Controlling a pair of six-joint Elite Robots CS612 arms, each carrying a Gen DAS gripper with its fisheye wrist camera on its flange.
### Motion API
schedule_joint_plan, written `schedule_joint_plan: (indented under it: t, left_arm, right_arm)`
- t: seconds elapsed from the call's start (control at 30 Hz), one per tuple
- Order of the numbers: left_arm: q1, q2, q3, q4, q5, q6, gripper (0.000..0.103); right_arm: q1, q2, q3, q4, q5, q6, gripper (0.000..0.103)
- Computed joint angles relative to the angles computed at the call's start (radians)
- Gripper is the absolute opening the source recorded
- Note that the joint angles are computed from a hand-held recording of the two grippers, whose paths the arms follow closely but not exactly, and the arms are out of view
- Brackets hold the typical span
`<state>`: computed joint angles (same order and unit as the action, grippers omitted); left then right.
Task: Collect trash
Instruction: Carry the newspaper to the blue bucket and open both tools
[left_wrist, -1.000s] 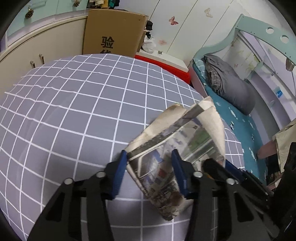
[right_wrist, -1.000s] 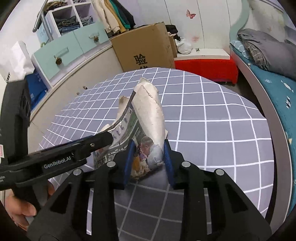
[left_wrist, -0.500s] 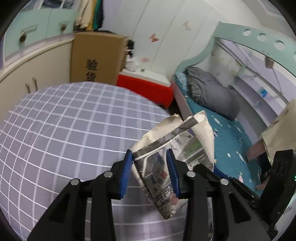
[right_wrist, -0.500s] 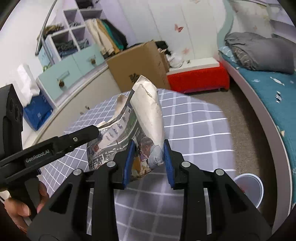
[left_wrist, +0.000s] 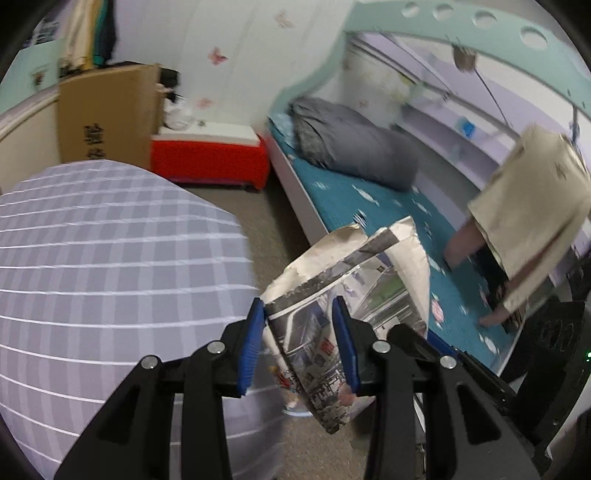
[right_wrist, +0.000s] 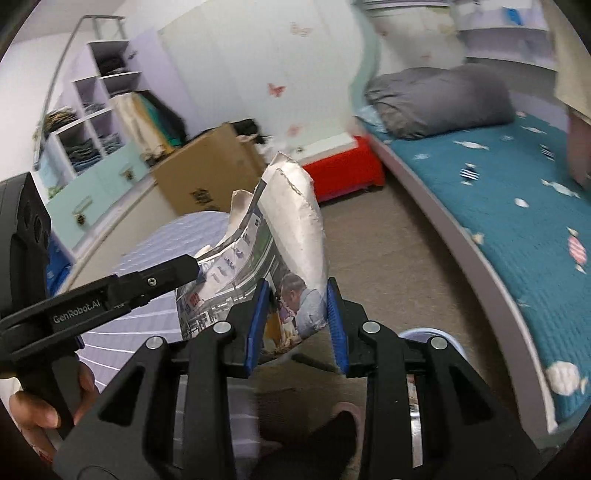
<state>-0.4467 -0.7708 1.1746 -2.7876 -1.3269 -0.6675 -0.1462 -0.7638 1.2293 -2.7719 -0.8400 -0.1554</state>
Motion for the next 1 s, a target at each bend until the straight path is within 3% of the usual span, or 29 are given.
schedule_joint_plan:
  t: [0.23, 0.5, 0.53, 0.57, 0.63, 0.67, 0.8, 1.0]
  left_arm:
    - [-0.014, 0.125, -0.182, 0.124, -0.077, 0.046, 0.037]
    - [-0.014, 0.258, -0.372, 0.246, -0.138, 0.042, 0.037]
    - [-0.012, 0.273, -0.392, 0.257, -0.147, 0.041, 0.037]
    - [-0.01, 0.292, -0.417, 0.265, -0.158, 0.043, 0.041]
    - [-0.009, 0.325, -0.467, 0.315, -0.158, 0.055, 0.058]
    - [-0.014, 0.342, -0.501, 0.376, -0.117, 0.053, 0.069]
    - [-0.015, 0.364, -0.535, 0.461, -0.075, 0.047, 0.07]
    - [-0.023, 0.349, -0.509, 0.467, -0.038, 0.064, 0.074]
  right_arm:
    - [-0.044, 0.052, -0.026, 0.005, -0.04, 0.064, 0.031]
    - [-0.056, 0.127, -0.091, 0.04, -0.083, 0.12, 0.037]
    - [-0.055, 0.138, -0.102, 0.042, -0.091, 0.13, 0.045]
    - [-0.054, 0.151, -0.115, 0.042, -0.102, 0.136, 0.059]
    - [-0.048, 0.186, -0.15, 0.046, -0.159, 0.125, 0.078]
    - [-0.043, 0.198, -0.165, 0.071, -0.206, 0.118, 0.078]
    - [-0.043, 0.24, -0.216, 0.216, -0.245, 0.11, 0.078]
    - [-0.046, 0.225, -0.186, 0.205, -0.232, 0.099, 0.078]
